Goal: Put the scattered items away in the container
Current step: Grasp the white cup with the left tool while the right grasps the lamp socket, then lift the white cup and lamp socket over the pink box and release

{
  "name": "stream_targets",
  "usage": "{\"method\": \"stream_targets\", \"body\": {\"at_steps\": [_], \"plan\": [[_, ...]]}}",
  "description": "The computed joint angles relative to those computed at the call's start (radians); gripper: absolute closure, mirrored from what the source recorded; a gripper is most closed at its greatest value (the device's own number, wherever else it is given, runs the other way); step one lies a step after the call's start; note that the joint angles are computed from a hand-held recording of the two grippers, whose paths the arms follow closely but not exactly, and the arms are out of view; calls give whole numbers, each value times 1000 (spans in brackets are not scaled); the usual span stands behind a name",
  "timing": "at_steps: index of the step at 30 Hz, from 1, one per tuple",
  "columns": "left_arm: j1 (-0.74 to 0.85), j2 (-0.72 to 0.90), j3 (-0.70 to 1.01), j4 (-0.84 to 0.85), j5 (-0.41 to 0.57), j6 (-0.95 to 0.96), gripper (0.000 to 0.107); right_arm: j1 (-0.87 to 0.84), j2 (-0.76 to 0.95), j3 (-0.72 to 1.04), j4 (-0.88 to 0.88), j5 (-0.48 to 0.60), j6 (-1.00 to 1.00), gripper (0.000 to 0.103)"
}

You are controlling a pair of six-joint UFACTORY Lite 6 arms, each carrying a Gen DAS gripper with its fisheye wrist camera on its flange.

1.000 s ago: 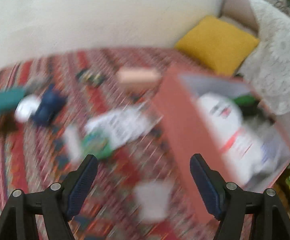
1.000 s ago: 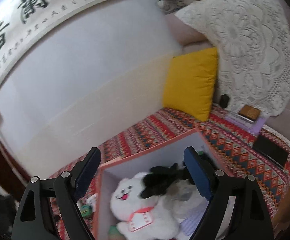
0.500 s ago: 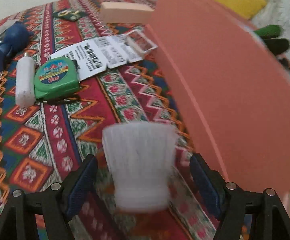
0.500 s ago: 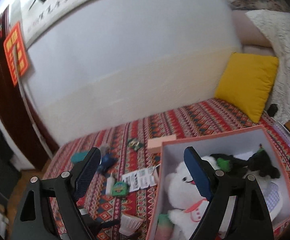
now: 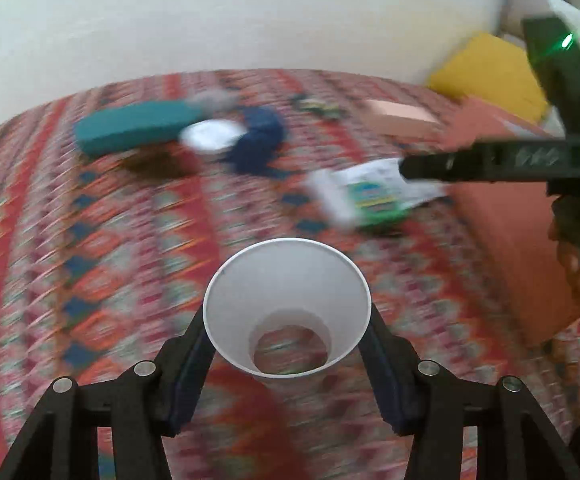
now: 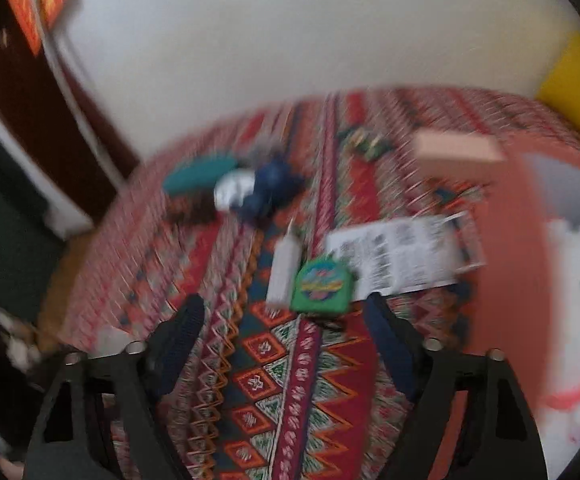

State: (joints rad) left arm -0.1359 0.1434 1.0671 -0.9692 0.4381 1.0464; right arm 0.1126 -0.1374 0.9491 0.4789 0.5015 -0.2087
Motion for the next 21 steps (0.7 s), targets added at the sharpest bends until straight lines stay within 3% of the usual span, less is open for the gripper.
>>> {"method": "stream_targets", "body": {"at_steps": [1,6,12,13,14,18,21], "plan": [[55,20,-10,-81,26,89,47,51,90,42,-49,-29,49,38],[163,143,65,-134,144,134,47,161,428,283,-338,-72,368,39],[177,121,73,-174,164,197,47,210,615,458,-514,-60,472,42],[181,119,65,-182,158,205,47,205,644,481,-463,-56,430,68],[186,126,70,-184,157,202,47,197,662,489,-371,-57,356,73],[223,106,76,-199,184,195,47,197,550,346,-36,-109,113,73],[238,35,52,-208,214,206,47,206,375,240,212,-75,-65,73]]}}
